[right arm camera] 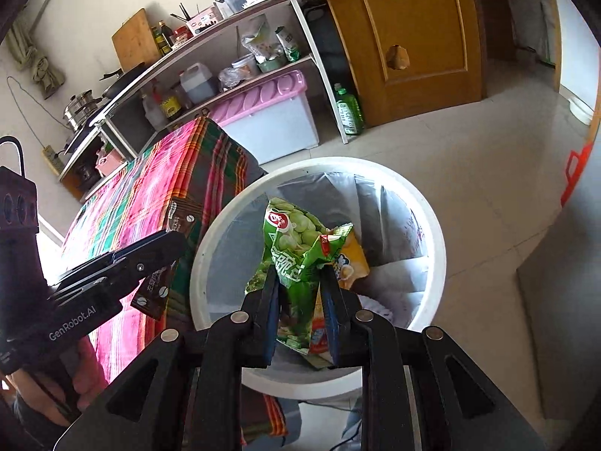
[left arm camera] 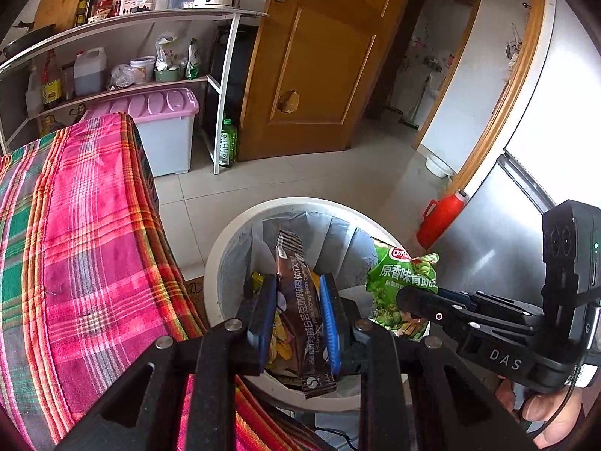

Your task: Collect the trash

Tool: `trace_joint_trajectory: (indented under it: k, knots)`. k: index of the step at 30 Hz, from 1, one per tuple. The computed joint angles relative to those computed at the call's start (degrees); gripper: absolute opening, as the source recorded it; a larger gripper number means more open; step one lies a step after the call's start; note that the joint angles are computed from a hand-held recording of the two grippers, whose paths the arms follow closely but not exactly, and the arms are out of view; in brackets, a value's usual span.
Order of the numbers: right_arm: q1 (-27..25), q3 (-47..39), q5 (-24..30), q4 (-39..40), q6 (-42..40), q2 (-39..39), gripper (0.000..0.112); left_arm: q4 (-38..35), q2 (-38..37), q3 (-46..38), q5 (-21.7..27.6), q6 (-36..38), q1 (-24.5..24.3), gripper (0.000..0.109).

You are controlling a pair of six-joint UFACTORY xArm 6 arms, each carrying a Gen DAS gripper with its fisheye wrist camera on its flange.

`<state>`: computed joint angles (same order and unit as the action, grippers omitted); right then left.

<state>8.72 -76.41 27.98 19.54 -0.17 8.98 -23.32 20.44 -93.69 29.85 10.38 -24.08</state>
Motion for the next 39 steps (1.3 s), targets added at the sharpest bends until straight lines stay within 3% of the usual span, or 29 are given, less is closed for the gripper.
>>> trace_joint_trajectory:
  k: [8, 17, 27, 31, 39]
  knots:
    - [-0.23, 0.31, 0.02, -2.32, 1.53, -0.22, 0.03, 0.38, 1.85, -2.45, 1.71, -0.95, -0.08, 0.028]
    - [0.3, 2.36, -1.44, -5.56, 3.76, -2.44, 0.034, -1.15, -0.77, 0.53, 0.52, 0.65, 0.33, 0.028]
    - [3.2, 7.38, -5.11, -13.0, 9.13, -8.16, 0.035, -2.23, -9.36, 10.51, -4.3, 2.14, 0.62, 0.028]
    - [4.58, 9.52, -6.0, -15.75, 11.61, -10.56, 0.035, -1.56, -13.79, 15.63, -6.6, 1.8, 0.99, 0.037]
    - [7.6, 14.02, -7.16, -21.27, 16.47, -15.5, 0.036, -0.28, -21.89, 25.11, -9.95, 1.22, 1.91, 0.037]
